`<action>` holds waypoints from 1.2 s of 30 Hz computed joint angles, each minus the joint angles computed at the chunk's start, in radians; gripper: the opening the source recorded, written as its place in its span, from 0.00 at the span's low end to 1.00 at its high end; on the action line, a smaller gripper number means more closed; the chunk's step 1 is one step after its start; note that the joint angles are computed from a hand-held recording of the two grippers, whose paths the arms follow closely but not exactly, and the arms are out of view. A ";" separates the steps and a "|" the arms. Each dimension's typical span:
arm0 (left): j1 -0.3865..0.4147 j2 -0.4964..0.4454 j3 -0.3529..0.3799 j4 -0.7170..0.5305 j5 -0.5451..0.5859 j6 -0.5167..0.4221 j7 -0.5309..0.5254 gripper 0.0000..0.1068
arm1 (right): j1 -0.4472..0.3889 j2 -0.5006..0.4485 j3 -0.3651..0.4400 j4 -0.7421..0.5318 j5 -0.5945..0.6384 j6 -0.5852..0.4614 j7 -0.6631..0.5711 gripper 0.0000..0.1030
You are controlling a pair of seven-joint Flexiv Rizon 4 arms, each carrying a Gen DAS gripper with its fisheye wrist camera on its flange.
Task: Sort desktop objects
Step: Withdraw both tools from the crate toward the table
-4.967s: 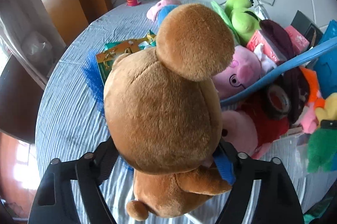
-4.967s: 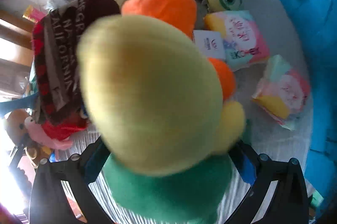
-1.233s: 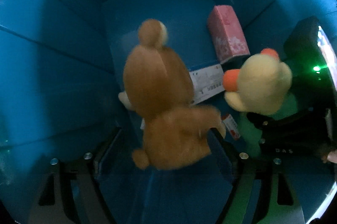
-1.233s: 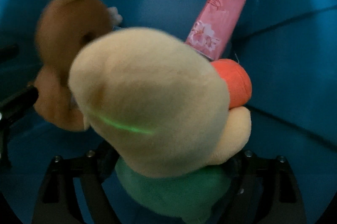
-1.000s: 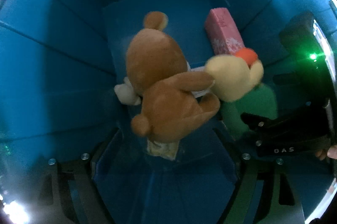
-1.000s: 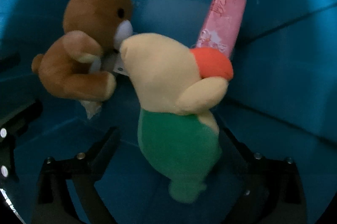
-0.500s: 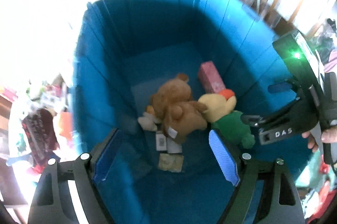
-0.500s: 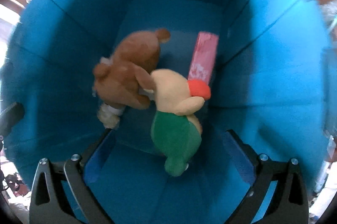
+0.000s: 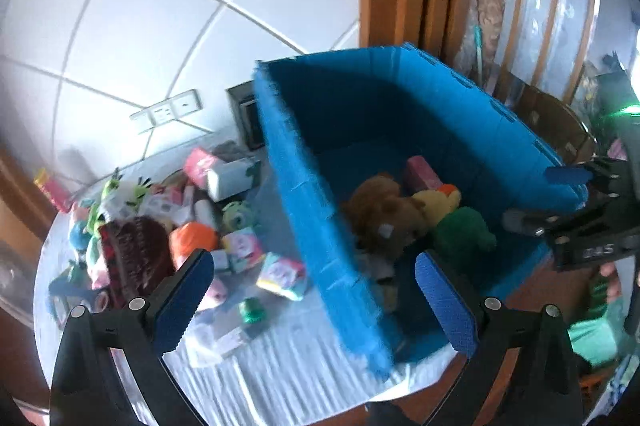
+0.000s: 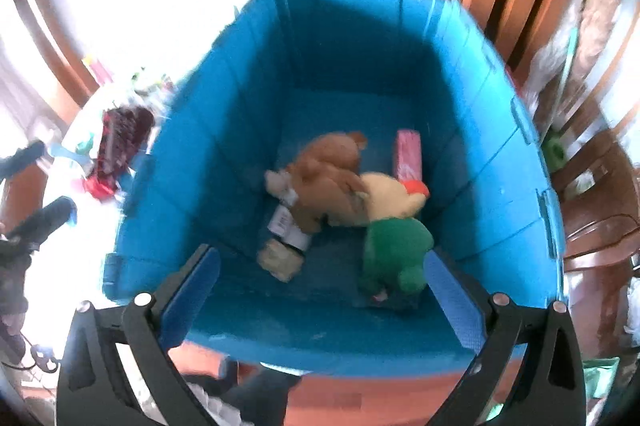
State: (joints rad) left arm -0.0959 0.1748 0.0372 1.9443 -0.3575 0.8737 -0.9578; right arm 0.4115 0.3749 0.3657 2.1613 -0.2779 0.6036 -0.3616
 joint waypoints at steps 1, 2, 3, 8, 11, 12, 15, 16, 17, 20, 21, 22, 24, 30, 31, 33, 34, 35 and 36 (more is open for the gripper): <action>0.002 0.024 0.025 0.031 -0.020 0.013 0.029 0.95 | -0.006 -0.006 0.037 -0.015 -0.048 -0.023 0.060 1.00; 0.004 0.042 0.044 0.058 -0.038 0.027 0.057 0.95 | -0.005 -0.015 0.069 -0.032 -0.094 -0.049 0.117 1.00; 0.008 0.061 0.064 0.084 -0.056 0.033 0.088 0.95 | 0.005 -0.028 0.093 -0.047 -0.129 -0.056 0.167 1.00; 0.060 0.150 0.158 0.182 -0.117 0.005 0.226 0.95 | 0.089 -0.132 0.170 -0.128 -0.275 -0.073 0.400 1.00; 0.105 0.184 0.197 0.212 -0.121 -0.029 0.292 0.95 | 0.152 -0.230 0.191 -0.198 -0.366 -0.119 0.499 1.00; 0.118 0.191 0.204 0.221 -0.125 -0.033 0.308 0.95 | 0.176 -0.260 0.195 -0.221 -0.395 -0.139 0.526 1.00; 0.160 0.207 0.219 0.240 -0.127 -0.036 0.325 0.95 | 0.244 -0.328 0.188 -0.276 -0.451 -0.181 0.587 1.00; 0.172 0.211 0.221 0.248 -0.129 -0.028 0.324 0.95 | 0.263 -0.341 0.180 -0.284 -0.461 -0.183 0.600 1.00; 0.182 0.214 0.223 0.258 -0.135 -0.015 0.323 0.95 | 0.279 -0.350 0.170 -0.291 -0.469 -0.187 0.609 1.00; 0.201 0.228 0.226 0.289 -0.147 0.027 0.317 0.95 | 0.333 -0.386 0.141 -0.308 -0.517 -0.211 0.641 1.00; 0.205 0.235 0.225 0.300 -0.146 0.039 0.311 0.95 | 0.349 -0.395 0.130 -0.307 -0.535 -0.209 0.656 1.00; 0.209 0.242 0.224 0.310 -0.144 0.049 0.303 0.95 | 0.362 -0.399 0.117 -0.303 -0.543 -0.201 0.662 1.00; 0.218 0.259 0.220 0.330 -0.131 0.065 0.281 0.95 | 0.393 -0.410 0.094 -0.304 -0.554 -0.210 0.684 1.00; 0.226 0.322 0.226 0.382 -0.087 0.053 0.232 0.95 | 0.464 -0.452 0.062 -0.317 -0.592 -0.245 0.730 1.00; 0.227 0.334 0.230 0.389 -0.080 0.051 0.230 0.95 | 0.475 -0.461 0.059 -0.323 -0.597 -0.251 0.730 1.00; 0.229 0.356 0.236 0.406 -0.068 0.061 0.229 0.95 | 0.492 -0.471 0.053 -0.328 -0.604 -0.253 0.736 1.00; 0.230 0.364 0.241 0.409 -0.064 0.059 0.230 0.95 | 0.500 -0.477 0.050 -0.330 -0.607 -0.255 0.747 1.00; 0.233 0.370 0.244 0.409 -0.059 0.050 0.226 0.95 | 0.506 -0.479 0.048 -0.330 -0.609 -0.254 0.759 1.00; 0.237 0.375 0.247 0.409 -0.053 0.042 0.222 0.95 | 0.512 -0.481 0.046 -0.329 -0.612 -0.254 0.770 1.00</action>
